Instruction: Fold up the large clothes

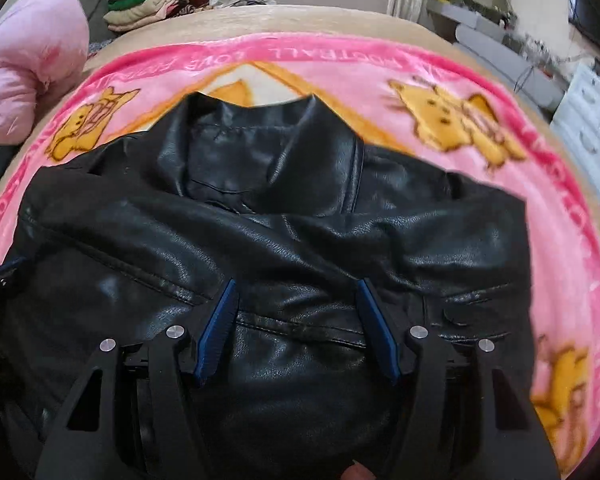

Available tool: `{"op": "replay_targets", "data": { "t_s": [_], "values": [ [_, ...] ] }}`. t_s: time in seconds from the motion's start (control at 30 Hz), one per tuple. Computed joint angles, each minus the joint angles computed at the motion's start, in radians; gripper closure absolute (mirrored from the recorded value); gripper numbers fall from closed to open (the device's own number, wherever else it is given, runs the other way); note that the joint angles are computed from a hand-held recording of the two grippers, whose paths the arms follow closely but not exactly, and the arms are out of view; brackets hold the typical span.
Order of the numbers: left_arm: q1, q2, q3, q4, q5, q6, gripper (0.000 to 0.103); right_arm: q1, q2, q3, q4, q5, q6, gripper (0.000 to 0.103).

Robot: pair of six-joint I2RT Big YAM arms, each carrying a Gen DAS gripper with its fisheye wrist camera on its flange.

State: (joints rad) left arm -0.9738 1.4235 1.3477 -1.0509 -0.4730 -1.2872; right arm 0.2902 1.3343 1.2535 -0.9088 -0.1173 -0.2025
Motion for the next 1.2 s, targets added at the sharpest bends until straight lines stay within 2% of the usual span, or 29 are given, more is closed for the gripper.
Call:
{"op": "replay_targets", "data": {
  "t_s": [0.2,0.3,0.37,0.6,0.77,0.83,0.93,0.97,1.07,1.2],
  "values": [
    [0.008,-0.041,-0.038,0.056,0.024,-0.019,0.096,-0.012,-0.027,0.002,-0.008,-0.045,0.02,0.043],
    [-0.002,-0.058,-0.031,0.069,0.022,-0.012,0.085,-0.039,-0.092,-0.022,0.006,-0.11,0.013,0.043],
    [-0.019,-0.056,-0.007,0.051,-0.007,-0.003,0.077,-0.062,-0.133,-0.036,0.007,-0.142,0.018,0.043],
    [-0.07,-0.041,0.041,0.032,-0.055,0.032,0.077,-0.127,-0.23,-0.073,-0.02,-0.215,0.004,0.043],
    [-0.099,-0.005,0.071,-0.007,-0.042,0.057,0.079,-0.15,-0.278,-0.091,-0.019,-0.239,-0.002,0.036],
    [-0.112,0.007,0.078,-0.017,-0.035,0.069,0.084,-0.152,-0.294,-0.095,-0.017,-0.245,-0.002,0.036],
    [-0.131,0.024,0.084,-0.044,-0.028,0.073,0.085,-0.144,-0.316,-0.101,-0.016,-0.255,-0.006,0.036],
    [-0.132,0.021,0.071,-0.026,-0.002,0.077,0.085,-0.136,-0.322,-0.102,-0.018,-0.258,-0.008,0.036],
    [-0.11,-0.012,-0.008,0.085,0.096,0.062,0.085,-0.106,-0.327,-0.106,-0.033,-0.24,-0.014,0.035],
    [-0.107,-0.015,-0.02,0.098,0.099,0.069,0.085,-0.062,-0.325,-0.117,-0.047,-0.214,-0.03,0.032]
  ]
}}
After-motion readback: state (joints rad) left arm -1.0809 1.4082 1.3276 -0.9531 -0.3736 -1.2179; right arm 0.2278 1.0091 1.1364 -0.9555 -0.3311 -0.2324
